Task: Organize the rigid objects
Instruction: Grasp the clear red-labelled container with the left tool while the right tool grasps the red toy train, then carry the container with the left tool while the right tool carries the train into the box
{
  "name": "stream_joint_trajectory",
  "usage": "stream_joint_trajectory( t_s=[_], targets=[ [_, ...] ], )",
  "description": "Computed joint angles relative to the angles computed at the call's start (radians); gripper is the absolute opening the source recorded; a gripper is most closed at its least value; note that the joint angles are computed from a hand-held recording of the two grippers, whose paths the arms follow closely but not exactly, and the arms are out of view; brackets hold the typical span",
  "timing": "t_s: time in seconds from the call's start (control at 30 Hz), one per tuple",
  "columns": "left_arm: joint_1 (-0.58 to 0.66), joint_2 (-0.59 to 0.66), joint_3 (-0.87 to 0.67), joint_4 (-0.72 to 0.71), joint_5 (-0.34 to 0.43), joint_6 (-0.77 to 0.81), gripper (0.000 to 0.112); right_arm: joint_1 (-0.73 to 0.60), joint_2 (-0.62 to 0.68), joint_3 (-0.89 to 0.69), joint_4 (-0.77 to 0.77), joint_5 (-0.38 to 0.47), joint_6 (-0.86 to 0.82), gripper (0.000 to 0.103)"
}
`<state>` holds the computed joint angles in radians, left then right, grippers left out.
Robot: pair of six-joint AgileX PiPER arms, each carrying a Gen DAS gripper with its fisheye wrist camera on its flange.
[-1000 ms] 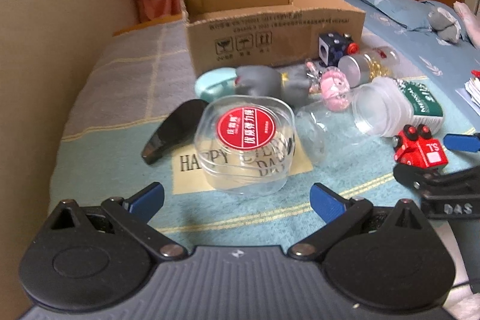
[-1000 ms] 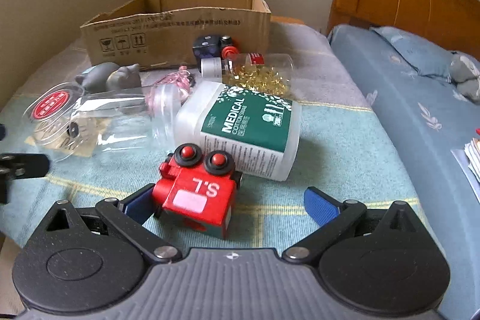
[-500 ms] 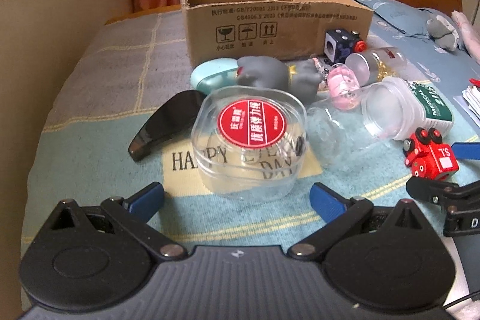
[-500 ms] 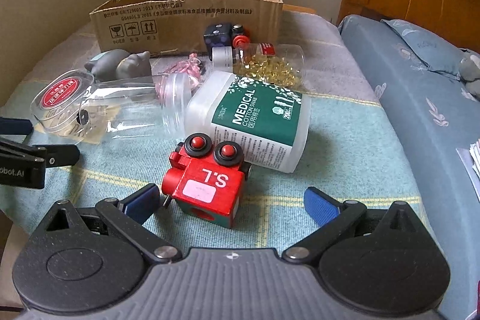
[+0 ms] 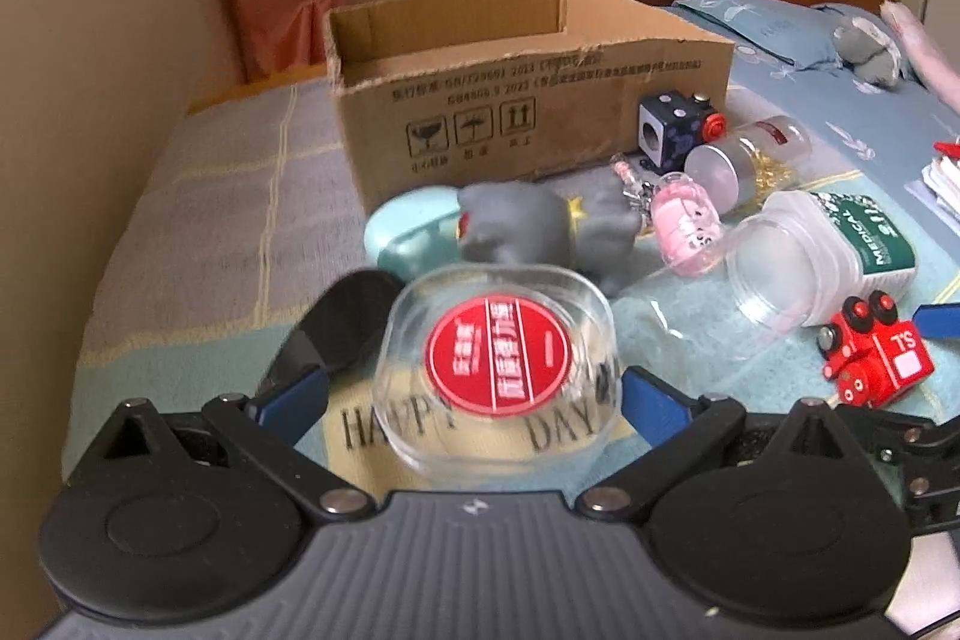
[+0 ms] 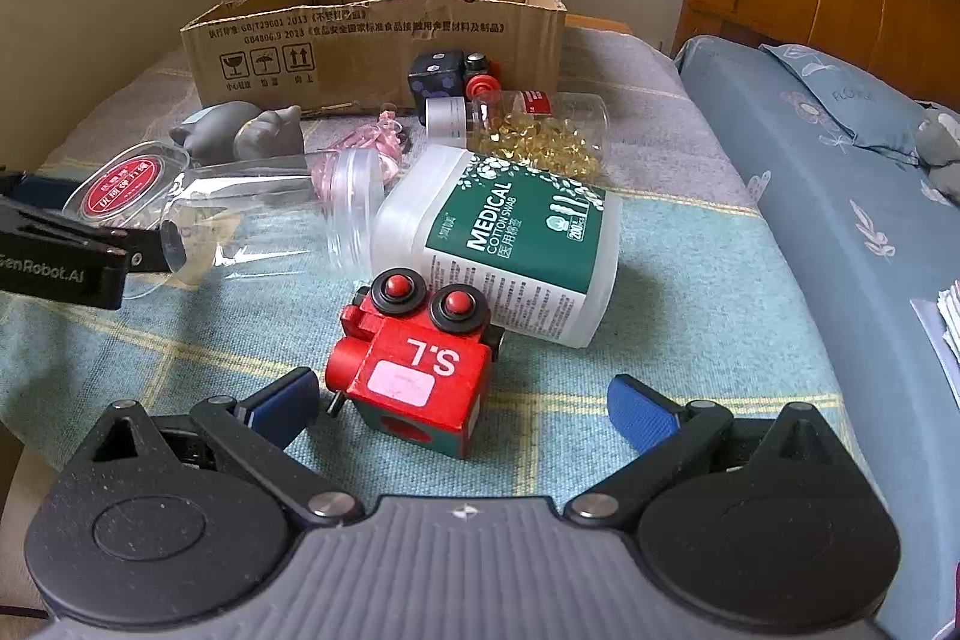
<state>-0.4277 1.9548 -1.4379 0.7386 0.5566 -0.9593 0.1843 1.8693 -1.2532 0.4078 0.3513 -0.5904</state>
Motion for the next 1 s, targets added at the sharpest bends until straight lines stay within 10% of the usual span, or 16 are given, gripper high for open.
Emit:
stream_joint_trajectory(
  t_s=[0.33, 0.7, 1.0],
  targets=[
    [0.072, 0.009, -0.031, -0.268, -0.088, 0.342, 0.077, 0.012, 0.015, -0.04, 0.031, 0.053, -0.056, 0.102],
    [0.08, -0.012, -0.022, -0.388, -0.063, 0.478, 0.076, 0.021, -0.002, -0.054, 0.073, 0.1, -0.124, 0.066],
    [0.078, -0.017, -0.009, -0.361, -0.063, 0.432, 0.077, 0.034, 0.002, -0.069, 0.05, 0.115, -0.076, 0.064]
  ],
)
